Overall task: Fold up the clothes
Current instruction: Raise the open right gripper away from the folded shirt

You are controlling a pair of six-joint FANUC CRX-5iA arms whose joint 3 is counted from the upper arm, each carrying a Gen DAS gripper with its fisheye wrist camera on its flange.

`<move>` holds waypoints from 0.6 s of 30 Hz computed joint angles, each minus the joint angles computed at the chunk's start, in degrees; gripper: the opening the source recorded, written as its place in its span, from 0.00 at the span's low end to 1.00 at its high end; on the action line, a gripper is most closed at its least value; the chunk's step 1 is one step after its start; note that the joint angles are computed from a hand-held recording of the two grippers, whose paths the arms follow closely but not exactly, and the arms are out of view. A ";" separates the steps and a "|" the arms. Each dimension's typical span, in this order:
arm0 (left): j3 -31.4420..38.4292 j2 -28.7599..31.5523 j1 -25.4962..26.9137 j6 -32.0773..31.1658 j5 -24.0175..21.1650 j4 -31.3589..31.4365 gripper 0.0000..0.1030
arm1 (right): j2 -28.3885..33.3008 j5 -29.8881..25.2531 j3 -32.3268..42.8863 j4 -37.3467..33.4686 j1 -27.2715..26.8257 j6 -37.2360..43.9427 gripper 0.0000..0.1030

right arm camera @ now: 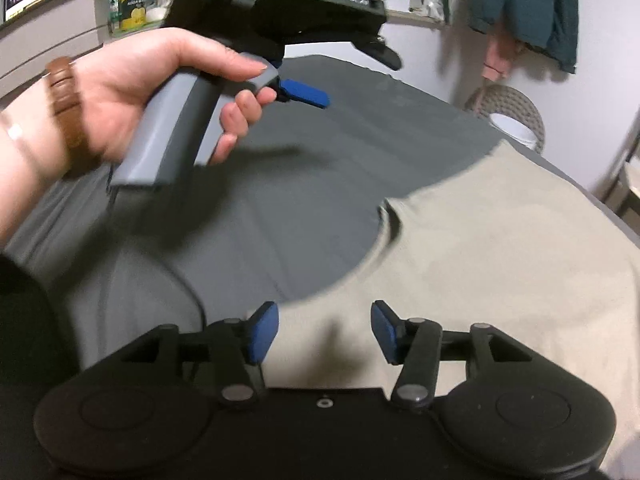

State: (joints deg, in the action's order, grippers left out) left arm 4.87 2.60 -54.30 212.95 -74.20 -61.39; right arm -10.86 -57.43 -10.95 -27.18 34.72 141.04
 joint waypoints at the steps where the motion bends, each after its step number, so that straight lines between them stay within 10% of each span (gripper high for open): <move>1: 0.23 -0.03 0.14 -1.05 0.48 0.53 0.85 | -1.23 0.69 -1.19 1.34 -0.01 0.08 0.57; 10: 3.53 0.11 -2.63 -7.44 -4.67 -1.52 0.85 | -12.26 16.03 -19.77 21.53 11.52 -6.43 0.61; 18: 1.38 -1.36 -3.85 -2.20 -4.68 -3.42 0.85 | -12.60 17.44 -19.65 14.50 10.94 -0.36 0.76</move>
